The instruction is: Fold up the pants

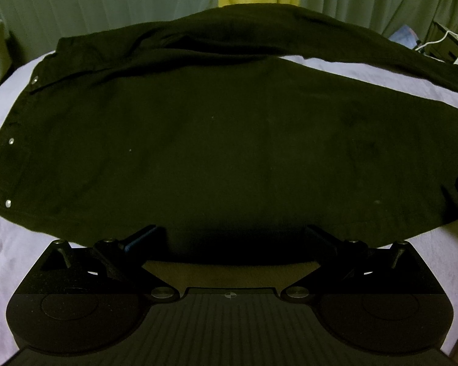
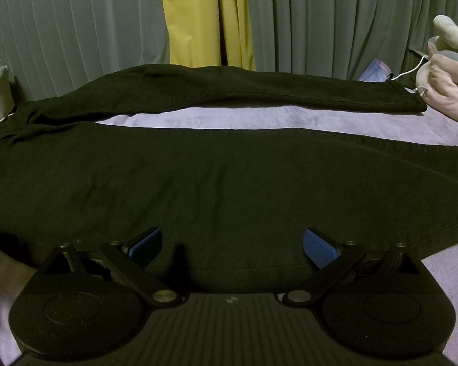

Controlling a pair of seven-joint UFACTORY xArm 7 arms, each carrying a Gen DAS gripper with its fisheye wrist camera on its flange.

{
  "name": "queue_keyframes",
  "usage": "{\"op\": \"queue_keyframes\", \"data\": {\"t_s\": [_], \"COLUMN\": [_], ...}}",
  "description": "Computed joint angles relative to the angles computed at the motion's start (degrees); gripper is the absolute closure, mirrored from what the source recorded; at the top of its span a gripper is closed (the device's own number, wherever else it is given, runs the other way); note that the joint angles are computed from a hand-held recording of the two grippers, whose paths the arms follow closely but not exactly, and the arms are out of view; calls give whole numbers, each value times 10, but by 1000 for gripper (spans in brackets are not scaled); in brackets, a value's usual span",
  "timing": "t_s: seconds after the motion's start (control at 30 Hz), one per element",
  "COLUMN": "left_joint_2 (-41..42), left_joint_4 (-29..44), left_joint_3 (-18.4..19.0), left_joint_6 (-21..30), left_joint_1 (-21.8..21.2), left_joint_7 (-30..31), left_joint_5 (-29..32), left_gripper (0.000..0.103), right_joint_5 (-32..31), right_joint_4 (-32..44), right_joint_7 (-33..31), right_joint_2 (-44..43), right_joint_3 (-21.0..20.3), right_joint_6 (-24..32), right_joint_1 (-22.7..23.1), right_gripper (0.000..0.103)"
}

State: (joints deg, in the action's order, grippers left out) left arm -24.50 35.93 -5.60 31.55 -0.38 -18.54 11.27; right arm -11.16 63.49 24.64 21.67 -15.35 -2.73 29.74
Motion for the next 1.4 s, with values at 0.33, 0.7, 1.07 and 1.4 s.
{"op": "queue_keyframes", "data": {"t_s": [0.33, 0.7, 1.07, 1.4], "left_joint_2": [5, 6, 13, 13], "left_joint_4": [10, 13, 22, 22], "left_joint_3": [8, 10, 13, 12], "left_joint_6": [13, 21, 29, 30], "left_joint_1": [-6, -7, -8, -9], "left_joint_7": [12, 19, 24, 23], "left_joint_5": [-13, -22, -29, -29], "left_gripper": [0, 0, 0, 0], "right_joint_5": [3, 2, 2, -12], "right_joint_4": [1, -1, 1, 7], "right_joint_7": [-1, -1, 0, 5], "right_joint_2": [3, 3, 3, 5], "right_joint_3": [-1, -3, -4, -9], "right_joint_6": [0, -1, 1, 13], "right_joint_1": [2, 4, 6, 11], "right_gripper": [4, 4, 4, 4]}}
